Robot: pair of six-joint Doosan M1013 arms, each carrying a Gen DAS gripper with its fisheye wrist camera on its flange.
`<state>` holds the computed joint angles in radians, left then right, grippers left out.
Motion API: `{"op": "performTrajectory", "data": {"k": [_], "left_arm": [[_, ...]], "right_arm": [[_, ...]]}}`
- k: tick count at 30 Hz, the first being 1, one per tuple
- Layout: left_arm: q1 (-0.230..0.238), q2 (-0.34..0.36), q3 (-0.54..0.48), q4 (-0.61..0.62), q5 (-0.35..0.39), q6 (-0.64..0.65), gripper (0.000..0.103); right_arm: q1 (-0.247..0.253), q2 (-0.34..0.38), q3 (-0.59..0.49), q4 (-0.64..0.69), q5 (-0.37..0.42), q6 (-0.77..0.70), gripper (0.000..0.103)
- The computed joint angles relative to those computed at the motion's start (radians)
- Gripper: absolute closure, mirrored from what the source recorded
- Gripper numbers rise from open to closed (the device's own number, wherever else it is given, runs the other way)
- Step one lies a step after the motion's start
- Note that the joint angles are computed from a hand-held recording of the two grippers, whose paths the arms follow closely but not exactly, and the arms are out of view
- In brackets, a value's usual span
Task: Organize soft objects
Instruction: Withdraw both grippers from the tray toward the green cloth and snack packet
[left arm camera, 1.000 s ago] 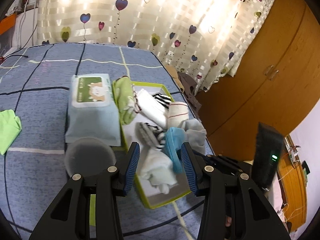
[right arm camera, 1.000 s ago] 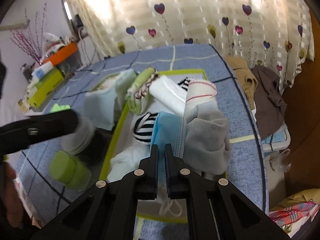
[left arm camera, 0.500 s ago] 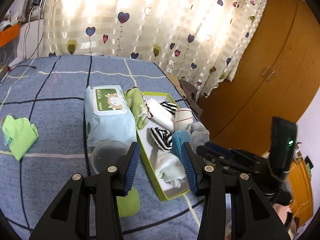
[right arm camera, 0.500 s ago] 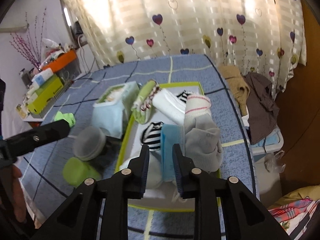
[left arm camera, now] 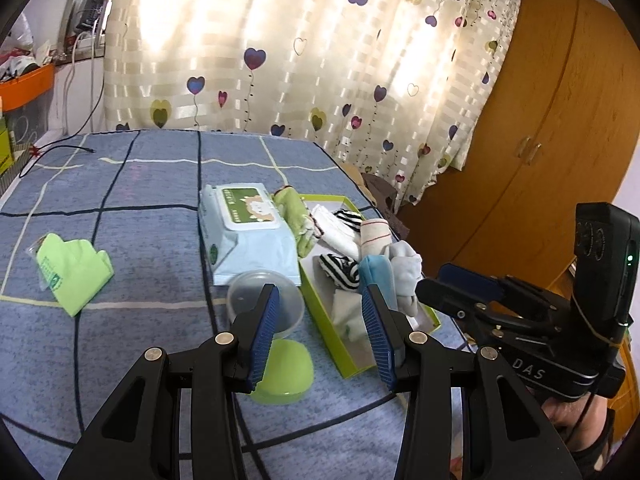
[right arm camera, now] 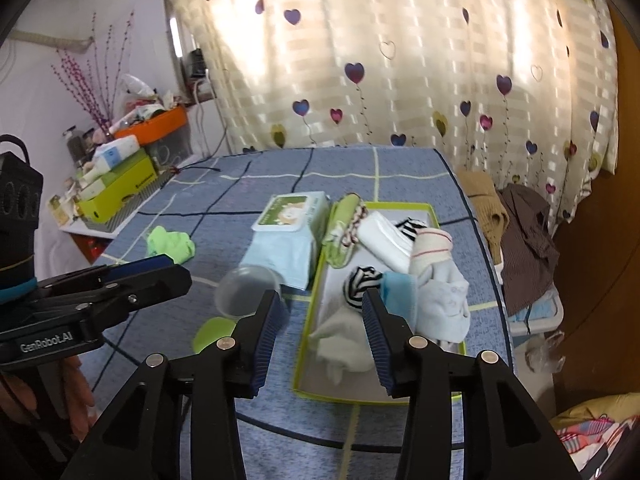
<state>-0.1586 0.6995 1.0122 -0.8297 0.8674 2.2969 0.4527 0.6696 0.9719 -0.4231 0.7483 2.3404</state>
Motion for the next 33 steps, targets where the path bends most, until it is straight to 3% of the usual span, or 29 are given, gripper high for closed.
{"op": "performTrajectory", "data": {"k": [19,33], "left_arm": [[0.020,-0.035,0.057,0.027,-0.093,-0.033,0.059],[0.029,-0.028,0.052,0.073,-0.109,-0.089,0.059]], "right_arm": [[0.029,0.020,-0.054,0.010,0.013,-0.057,0.058],[0.031,0.048,-0.101,0.047,0.025,-0.107,0.053]]}}
